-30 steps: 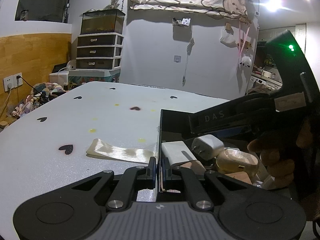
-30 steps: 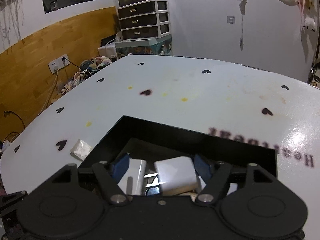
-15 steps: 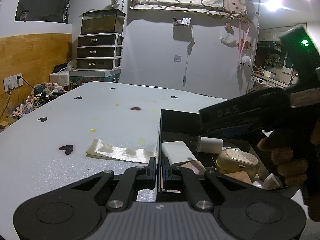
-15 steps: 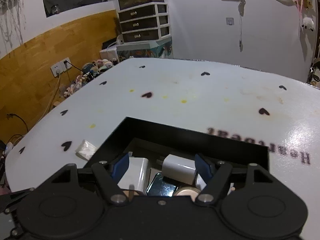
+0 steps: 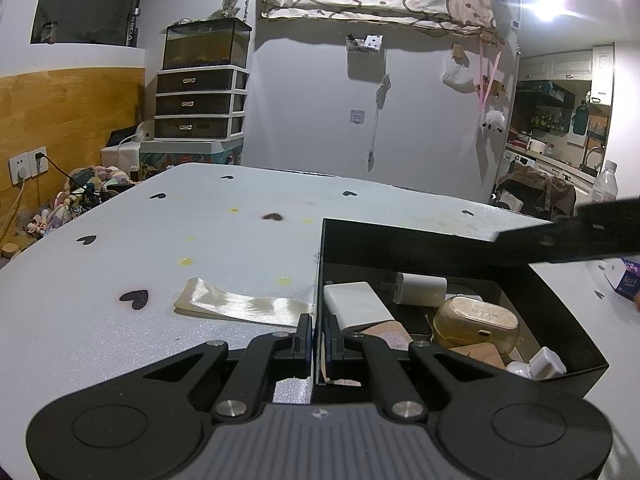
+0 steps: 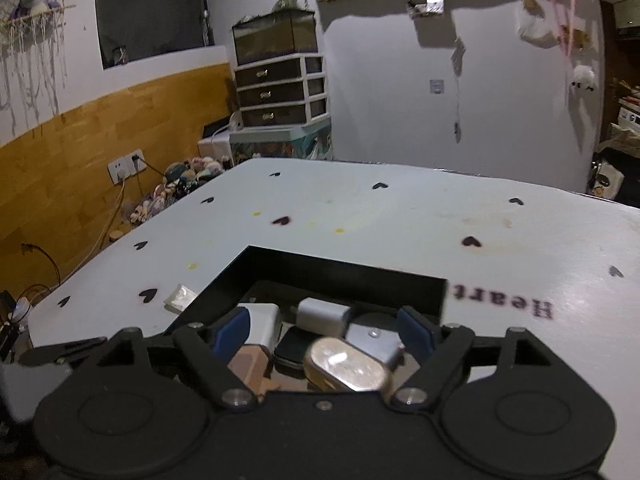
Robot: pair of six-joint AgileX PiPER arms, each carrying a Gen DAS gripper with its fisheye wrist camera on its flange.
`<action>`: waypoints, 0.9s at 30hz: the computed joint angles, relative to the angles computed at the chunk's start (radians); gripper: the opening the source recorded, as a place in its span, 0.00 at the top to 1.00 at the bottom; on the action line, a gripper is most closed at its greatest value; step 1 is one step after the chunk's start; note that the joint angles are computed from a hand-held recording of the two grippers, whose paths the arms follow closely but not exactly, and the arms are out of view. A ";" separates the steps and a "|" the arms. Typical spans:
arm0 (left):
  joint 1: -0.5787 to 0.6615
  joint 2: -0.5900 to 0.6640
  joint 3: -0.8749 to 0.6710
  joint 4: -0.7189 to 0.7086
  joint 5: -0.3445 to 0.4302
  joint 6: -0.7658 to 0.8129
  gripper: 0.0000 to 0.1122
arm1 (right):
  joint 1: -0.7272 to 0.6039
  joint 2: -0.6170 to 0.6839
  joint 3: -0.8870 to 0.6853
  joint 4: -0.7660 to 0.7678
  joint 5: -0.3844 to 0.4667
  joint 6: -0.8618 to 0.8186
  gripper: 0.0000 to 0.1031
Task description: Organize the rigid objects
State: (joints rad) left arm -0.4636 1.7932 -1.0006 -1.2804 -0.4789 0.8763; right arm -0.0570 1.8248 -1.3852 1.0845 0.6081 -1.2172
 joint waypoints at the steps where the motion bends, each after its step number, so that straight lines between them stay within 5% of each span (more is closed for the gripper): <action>1: 0.000 0.000 0.000 -0.001 0.001 0.001 0.95 | -0.009 -0.016 0.027 0.029 -0.006 -0.035 0.20; 17: -0.003 0.002 -0.007 -0.027 -0.007 0.028 0.95 | -0.148 -0.207 0.379 0.500 -0.018 -0.595 0.09; 27: -0.003 0.003 -0.010 -0.037 -0.009 0.039 0.95 | -0.176 -0.273 0.480 0.574 -0.033 -0.709 0.00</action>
State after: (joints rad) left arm -0.4671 1.7959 -1.0107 -1.3178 -0.4877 0.9153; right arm -0.2334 1.5519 -0.9048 1.6584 0.5750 -1.9265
